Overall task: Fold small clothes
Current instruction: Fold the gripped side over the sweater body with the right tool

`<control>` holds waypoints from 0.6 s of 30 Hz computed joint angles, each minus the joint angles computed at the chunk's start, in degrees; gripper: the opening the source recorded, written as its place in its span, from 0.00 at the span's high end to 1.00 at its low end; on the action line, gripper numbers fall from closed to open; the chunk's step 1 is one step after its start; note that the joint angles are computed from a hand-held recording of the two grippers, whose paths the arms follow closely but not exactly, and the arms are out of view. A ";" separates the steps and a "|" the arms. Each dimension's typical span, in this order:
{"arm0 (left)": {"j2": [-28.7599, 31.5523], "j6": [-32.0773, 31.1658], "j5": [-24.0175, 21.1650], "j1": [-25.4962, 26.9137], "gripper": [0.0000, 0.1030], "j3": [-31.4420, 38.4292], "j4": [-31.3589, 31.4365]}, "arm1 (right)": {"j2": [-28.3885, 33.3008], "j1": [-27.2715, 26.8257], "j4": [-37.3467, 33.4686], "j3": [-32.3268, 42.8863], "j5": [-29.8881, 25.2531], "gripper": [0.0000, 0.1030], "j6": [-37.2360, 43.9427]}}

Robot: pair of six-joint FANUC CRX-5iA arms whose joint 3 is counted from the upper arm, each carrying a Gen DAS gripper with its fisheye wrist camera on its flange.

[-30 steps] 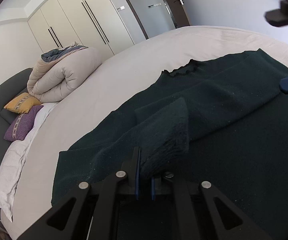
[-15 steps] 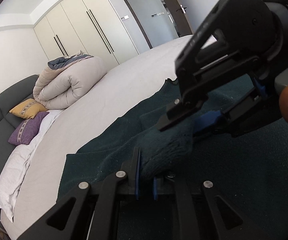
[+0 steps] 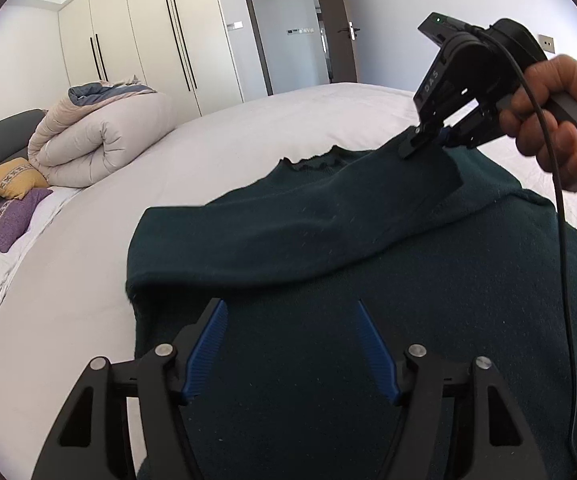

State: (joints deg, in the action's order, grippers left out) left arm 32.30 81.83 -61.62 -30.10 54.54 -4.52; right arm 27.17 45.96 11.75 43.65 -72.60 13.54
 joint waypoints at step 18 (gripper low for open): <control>0.96 1.96 -1.36 3.17 0.38 -0.66 7.83 | -8.94 -2.25 2.04 -17.74 6.54 0.93 -3.49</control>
